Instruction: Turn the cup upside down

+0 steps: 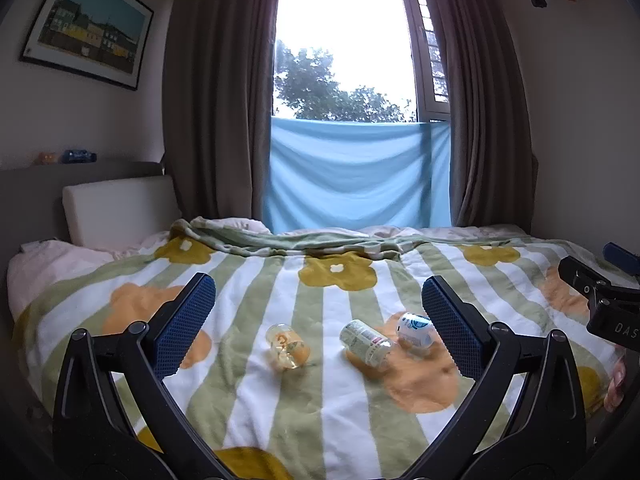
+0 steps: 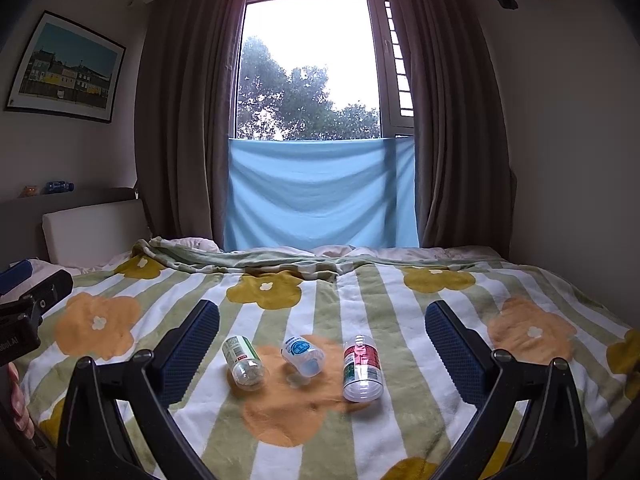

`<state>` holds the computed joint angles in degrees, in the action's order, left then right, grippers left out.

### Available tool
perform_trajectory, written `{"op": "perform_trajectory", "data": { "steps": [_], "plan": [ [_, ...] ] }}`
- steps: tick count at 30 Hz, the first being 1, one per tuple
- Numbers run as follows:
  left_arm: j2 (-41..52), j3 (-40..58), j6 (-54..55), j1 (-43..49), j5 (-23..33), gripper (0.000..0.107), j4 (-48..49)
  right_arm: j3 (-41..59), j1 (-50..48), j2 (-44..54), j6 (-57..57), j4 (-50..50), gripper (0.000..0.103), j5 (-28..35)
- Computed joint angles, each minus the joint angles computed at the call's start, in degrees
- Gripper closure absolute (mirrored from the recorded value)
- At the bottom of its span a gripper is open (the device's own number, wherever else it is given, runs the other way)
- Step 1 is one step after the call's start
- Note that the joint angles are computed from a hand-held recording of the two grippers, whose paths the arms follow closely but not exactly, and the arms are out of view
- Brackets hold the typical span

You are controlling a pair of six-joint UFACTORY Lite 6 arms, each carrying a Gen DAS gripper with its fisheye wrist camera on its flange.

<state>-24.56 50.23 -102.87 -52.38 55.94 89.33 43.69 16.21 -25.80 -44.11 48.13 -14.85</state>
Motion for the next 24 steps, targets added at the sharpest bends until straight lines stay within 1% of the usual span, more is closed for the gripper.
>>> {"op": "perform_trajectory", "data": {
  "steps": [1, 4, 5, 6, 10, 24],
  "plan": [
    [0.3, -0.1, -0.3, -0.6, 1.1, 0.004, 0.4, -0.1, -0.3, 0.1, 1.4, -1.4, 0.000, 0.2],
    [0.7, -0.2, -0.7, -1.5, 2.2, 0.004, 0.8, -0.5, 0.9, 0.3, -0.2, 0.3, 0.000, -0.8],
    [0.5, -0.3, -0.8, -1.5, 2.1, 0.004, 0.8, -0.7, 0.9, 0.2, 0.6, -0.5, 0.000, -1.1],
    [0.3, -0.3, -0.8, -1.3, 1.8, 0.004, 0.8, -0.8, 1.5, -0.2, -1.0, 1.2, 0.000, -1.4],
    [-0.8, -0.9, -1.0, -0.5, 0.4, 0.004, 0.4, -0.5, 1.9, -0.2, -2.6, 2.7, 0.000, -1.3],
    [-2.0, -1.2, 1.1, 0.4, -0.5, 0.004, -2.0, -0.5, 2.5, -0.2, -3.8, 3.9, 0.000, -2.1]
  ]
}}
